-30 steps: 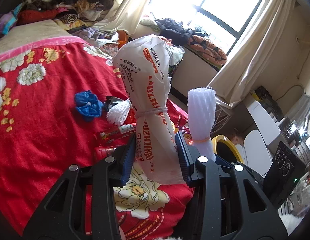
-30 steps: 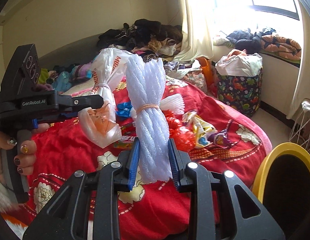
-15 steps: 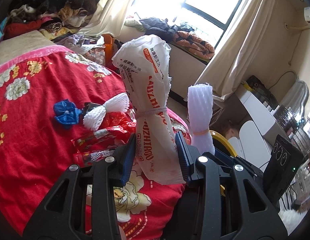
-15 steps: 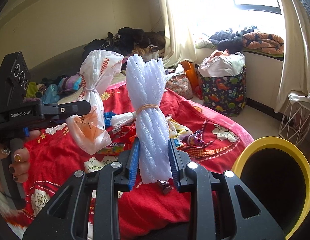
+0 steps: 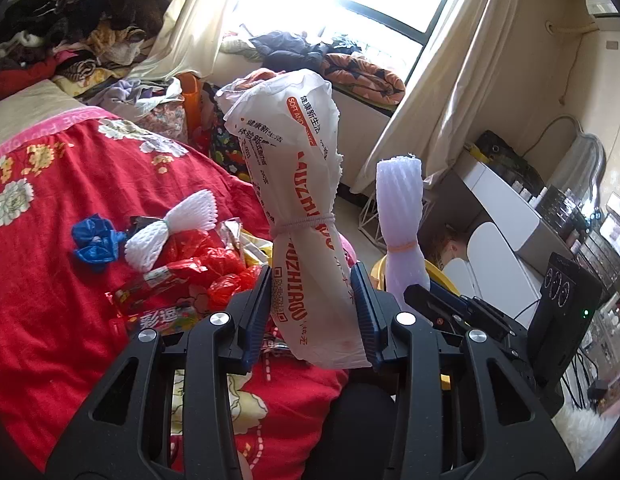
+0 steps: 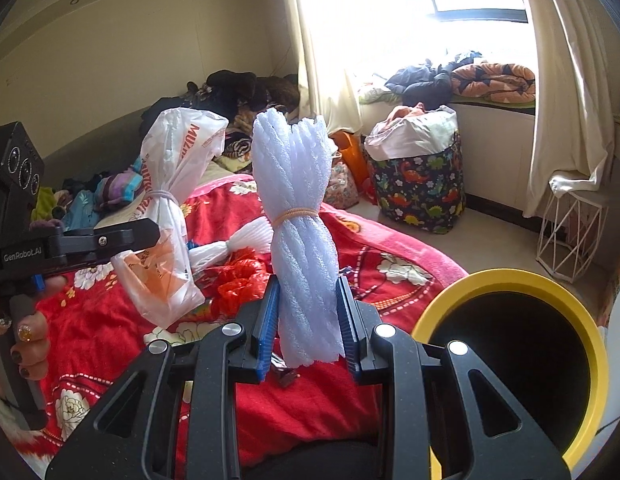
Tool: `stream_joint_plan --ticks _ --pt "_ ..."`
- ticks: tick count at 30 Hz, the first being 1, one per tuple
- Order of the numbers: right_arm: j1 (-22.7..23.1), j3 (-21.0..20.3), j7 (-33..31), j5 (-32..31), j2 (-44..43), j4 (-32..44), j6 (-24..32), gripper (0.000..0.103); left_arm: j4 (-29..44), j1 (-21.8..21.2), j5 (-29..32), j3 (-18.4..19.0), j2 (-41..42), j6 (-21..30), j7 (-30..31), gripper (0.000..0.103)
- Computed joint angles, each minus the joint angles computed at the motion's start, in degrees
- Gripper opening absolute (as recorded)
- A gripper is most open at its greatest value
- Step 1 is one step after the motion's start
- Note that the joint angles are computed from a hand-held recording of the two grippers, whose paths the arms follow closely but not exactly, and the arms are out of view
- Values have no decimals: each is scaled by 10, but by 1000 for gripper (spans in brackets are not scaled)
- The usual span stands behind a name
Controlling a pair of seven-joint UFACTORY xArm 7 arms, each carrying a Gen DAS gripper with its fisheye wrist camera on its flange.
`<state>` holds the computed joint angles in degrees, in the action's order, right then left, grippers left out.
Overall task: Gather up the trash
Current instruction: 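Carry the foam net bundle with the right gripper over the bin while the left gripper carries the plastic bag, then open both grippers to drop the foam net and plastic bag into the bin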
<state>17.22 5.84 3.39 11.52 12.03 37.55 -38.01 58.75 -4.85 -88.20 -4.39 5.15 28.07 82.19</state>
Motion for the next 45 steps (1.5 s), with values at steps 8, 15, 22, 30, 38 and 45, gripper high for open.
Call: stream_joint_plan --ticks 8,15,22,30,38,45 --pt "-7 -6 1 24 -14 -25 -17 27 6 -9 9 -8 5 0 2 32" --pt "-13 -9 -4 49 -23 -40 -26 27 6 -22 5 -17 7 -3 13 32" --pt "-19 -12 -6 80 -32 -58 -34 27 11 -36 11 -25 12 -3 15 32" --pt "-35 -17 5 98 -43 -83 -41 27 20 -50 19 -36 23 -4 13 32" --pt "-55 -24 21 105 -55 -107 -38 28 32 -64 40 -48 39 -9 -2 32" --pt "-65 -27 31 121 -61 -126 -39 29 46 -73 57 -60 57 -15 -13 32"
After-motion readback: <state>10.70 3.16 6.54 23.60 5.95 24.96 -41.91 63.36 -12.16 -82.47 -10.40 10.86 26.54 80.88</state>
